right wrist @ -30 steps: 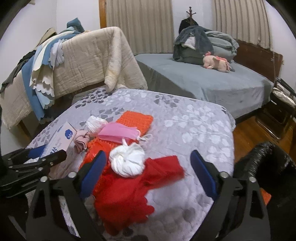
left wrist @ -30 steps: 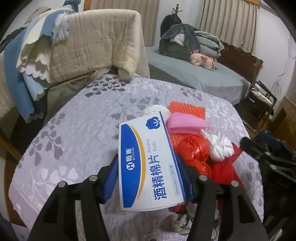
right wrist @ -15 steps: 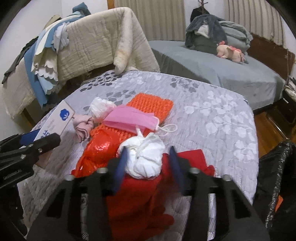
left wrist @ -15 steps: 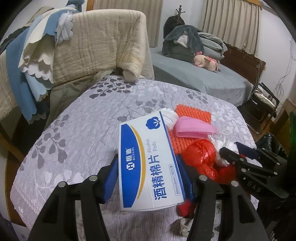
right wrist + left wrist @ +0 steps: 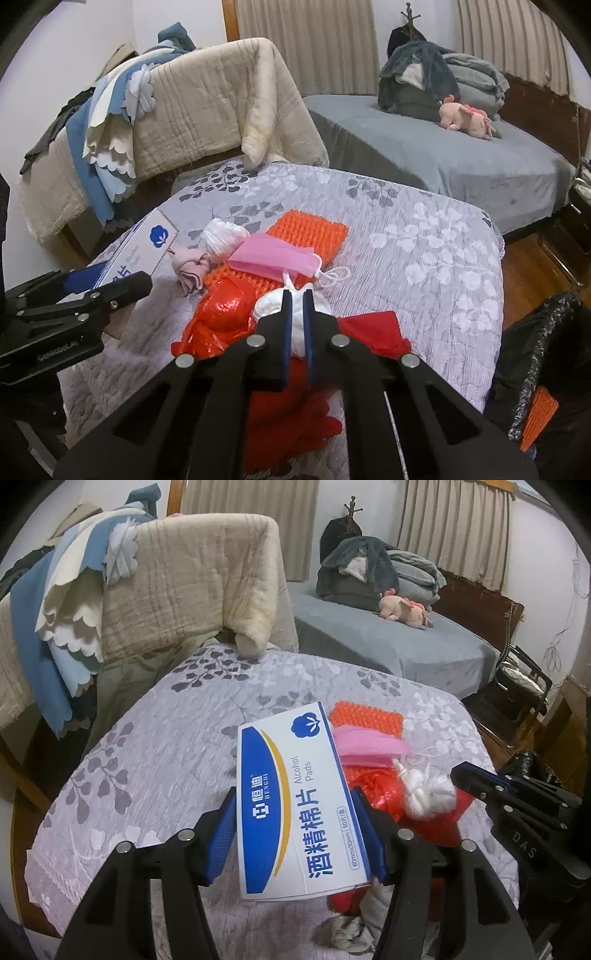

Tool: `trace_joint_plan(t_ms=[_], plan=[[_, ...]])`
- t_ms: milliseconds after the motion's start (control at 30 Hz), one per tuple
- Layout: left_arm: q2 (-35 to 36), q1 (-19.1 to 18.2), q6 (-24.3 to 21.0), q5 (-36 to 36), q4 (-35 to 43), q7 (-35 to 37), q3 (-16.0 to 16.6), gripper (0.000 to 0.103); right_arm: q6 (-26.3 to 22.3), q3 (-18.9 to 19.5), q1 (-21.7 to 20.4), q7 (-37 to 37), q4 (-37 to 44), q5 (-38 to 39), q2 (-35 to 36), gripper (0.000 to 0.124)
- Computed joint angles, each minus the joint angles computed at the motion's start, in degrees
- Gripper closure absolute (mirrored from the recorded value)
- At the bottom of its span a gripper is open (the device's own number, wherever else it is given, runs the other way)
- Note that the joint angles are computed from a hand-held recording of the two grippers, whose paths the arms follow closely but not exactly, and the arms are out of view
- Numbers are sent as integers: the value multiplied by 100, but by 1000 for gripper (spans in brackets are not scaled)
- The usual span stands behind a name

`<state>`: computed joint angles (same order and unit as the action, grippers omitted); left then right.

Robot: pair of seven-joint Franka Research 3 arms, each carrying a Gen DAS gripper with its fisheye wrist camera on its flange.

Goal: Collect trash
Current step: 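Grasp the white alcohol-pad box with the left tool while the right tool grasps the white tissue, then carry the box and tissue over the bin and open both tools to drop them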

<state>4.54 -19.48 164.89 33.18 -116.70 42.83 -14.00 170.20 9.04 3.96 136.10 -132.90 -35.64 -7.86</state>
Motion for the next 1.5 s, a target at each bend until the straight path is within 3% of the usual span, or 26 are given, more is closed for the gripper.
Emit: trace_joint_plan(t_ms=[267, 400, 467, 567, 633, 700, 900, 1500], plan=[[-20, -23, -72, 34, -31, -98, -17, 44, -217, -94, 108, 46, 119, 16, 243, 77], [54, -19, -114, 137, 8, -168, 21, 44, -334, -263, 329, -190, 218, 210, 442, 69], [81, -2, -94, 121, 7, -148, 33, 44, -376, -328, 417, -216, 273, 182, 520, 69], [116, 6, -79, 124, 15, -135, 49, 44, -333, -442, 561, -527, 316, 401, 604, 87], [122, 8, -77, 117, 21, -117, 54, 44, -190, -501, 650, -935, 273, 765, 596, 109], [123, 3, -74, 117, 23, -123, 55, 44, -168, -507, 652, -880, 264, 654, 554, 113], [64, -27, -32, 245, 17, -235, 57, 44, 39, -420, 514, -902, 38, 874, 210, 114], [-281, -240, -42, 250, 193, -166, -236, 44, 234, 442, -549, -1328, -889, 1712, -1517, 114]])
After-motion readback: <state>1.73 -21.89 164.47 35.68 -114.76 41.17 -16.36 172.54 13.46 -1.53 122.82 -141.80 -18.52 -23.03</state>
